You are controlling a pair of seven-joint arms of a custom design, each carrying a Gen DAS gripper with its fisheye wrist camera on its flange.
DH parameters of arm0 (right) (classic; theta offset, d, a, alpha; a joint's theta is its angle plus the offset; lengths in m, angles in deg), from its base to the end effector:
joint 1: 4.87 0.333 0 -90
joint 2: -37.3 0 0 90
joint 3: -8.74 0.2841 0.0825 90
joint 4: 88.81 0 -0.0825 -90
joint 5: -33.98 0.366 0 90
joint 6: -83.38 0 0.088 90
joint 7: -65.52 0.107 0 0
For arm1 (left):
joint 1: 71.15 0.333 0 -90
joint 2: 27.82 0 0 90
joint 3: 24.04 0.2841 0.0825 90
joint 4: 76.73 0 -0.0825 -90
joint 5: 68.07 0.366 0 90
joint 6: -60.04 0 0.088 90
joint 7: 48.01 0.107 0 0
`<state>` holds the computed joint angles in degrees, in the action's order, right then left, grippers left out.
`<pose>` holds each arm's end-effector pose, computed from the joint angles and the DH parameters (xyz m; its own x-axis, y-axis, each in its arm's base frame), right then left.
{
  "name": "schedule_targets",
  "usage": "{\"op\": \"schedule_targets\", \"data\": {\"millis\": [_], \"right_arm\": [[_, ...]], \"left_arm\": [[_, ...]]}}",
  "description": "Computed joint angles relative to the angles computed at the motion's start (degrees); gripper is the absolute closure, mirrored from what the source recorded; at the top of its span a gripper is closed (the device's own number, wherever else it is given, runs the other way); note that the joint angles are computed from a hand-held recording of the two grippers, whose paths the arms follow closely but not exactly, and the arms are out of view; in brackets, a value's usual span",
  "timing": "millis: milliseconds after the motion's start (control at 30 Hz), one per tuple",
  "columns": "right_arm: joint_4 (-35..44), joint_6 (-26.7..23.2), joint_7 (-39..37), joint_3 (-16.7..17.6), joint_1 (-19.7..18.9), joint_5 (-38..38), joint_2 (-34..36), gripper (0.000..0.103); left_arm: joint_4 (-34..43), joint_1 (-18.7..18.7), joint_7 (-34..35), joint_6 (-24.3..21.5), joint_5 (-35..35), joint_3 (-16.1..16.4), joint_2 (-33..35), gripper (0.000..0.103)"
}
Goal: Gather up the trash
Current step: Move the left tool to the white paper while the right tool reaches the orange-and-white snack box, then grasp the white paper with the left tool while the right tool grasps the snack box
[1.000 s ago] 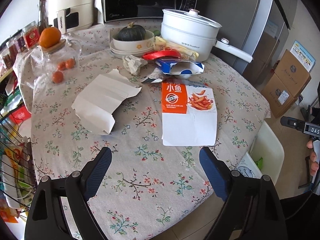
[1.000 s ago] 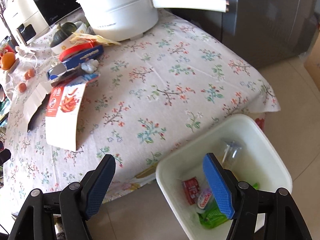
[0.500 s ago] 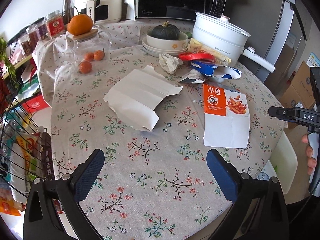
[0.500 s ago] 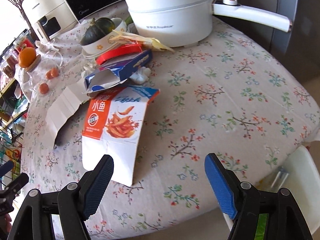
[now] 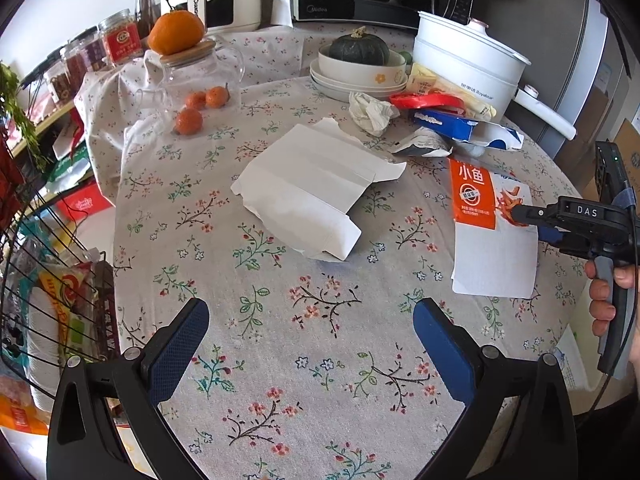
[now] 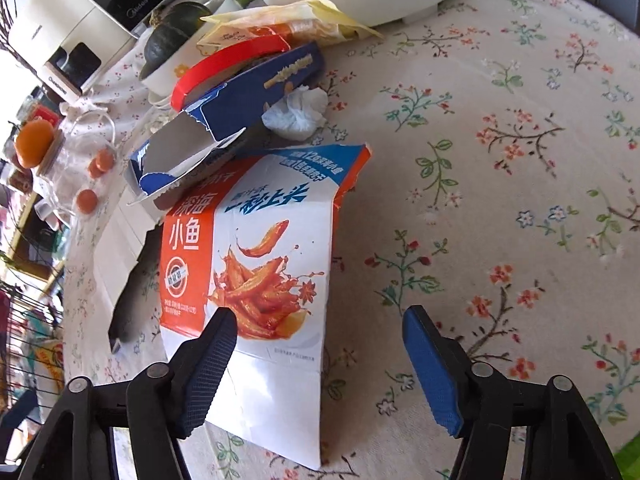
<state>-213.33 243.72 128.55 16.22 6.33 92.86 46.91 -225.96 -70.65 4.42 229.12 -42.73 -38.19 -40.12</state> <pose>0.5430 0.1402 0.3302 0.0063 -0.8580 -0.5137 -0.9029 0.2159 -0.3717 0.4381 -0.1347 0.3646 -0.0041 -1.0000 0.0013 -0.8323 0.0027 -0.5543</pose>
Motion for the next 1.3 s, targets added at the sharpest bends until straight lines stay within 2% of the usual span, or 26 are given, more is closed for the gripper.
{"op": "schedule_targets", "data": {"millis": [100,167,267,400,467,533,600,667,733,800,900,1067,1200,1300], "right_arm": [[1.45,-3.40,-7.98,1.27,-1.81,9.79,1.05,0.055],[1.71,-6.91,-12.30,1.10,-2.45,15.01,0.87,0.078],[0.79,-9.17,-15.13,0.05,-1.84,18.02,-1.08,0.092],[-1.79,-9.94,-12.77,-1.86,-0.45,14.80,-5.34,0.097],[-3.03,-9.79,-11.27,-2.79,0.06,11.96,-7.29,0.097],[-4.43,-9.87,-10.34,-3.71,0.32,9.82,-9.25,0.097],[-6.16,-9.47,-10.09,-4.53,0.57,8.50,-11.28,0.097],[-7.66,-9.16,-9.96,-5.44,0.71,7.66,-12.87,0.098],[-8.91,-8.73,-9.28,-6.13,0.86,5.99,-14.06,0.098],[-9.91,-8.44,-8.87,-6.72,1.05,4.83,-15.14,0.098],[-11.39,-8.76,-8.94,-7.79,1.26,4.92,-17.23,0.099],[-14.98,-7.16,-9.14,-8.90,2.06,4.27,-22.00,0.101],[-18.06,-5.17,-8.23,-9.80,3.05,1.73,-25.76,0.101],[-20.21,-4.42,-8.51,-11.22,3.86,0.75,-28.48,0.101]], "left_arm": [[3.50,3.47,-6.23,-0.72,9.18,-3.08,3.77,0.000],[6.41,3.92,-10.55,-2.04,16.43,-3.76,6.58,0.000],[10.69,2.75,-15.91,-4.29,24.38,-3.16,10.60,0.000],[15.95,-0.74,-21.70,-8.83,29.70,-1.02,15.53,0.002],[18.31,-2.68,-23.33,-11.14,31.58,0.28,17.84,0.008],[20.34,-4.60,-23.80,-13.69,32.08,1.56,19.81,0.021],[21.63,-6.18,-23.64,-15.45,31.01,2.83,21.19,0.030],[21.20,-7.08,-24.64,-13.56,30.10,4.44,21.24,0.040],[21.18,-7.47,-22.37,-12.17,25.89,5.50,21.42,0.074],[21.18,-7.76,-19.03,-11.35,21.33,6.29,21.53,0.088],[20.46,-8.15,-17.17,-10.26,16.87,7.34,20.93,0.096],[18.12,-8.36,-16.94,-7.80,13.70,8.10,18.24,0.100],[15.20,-7.69,-13.05,-4.20,8.53,6.91,14.82,0.103],[12.68,-7.46,-6.68,-1.44,0.18,5.56,12.17,0.103]]}}
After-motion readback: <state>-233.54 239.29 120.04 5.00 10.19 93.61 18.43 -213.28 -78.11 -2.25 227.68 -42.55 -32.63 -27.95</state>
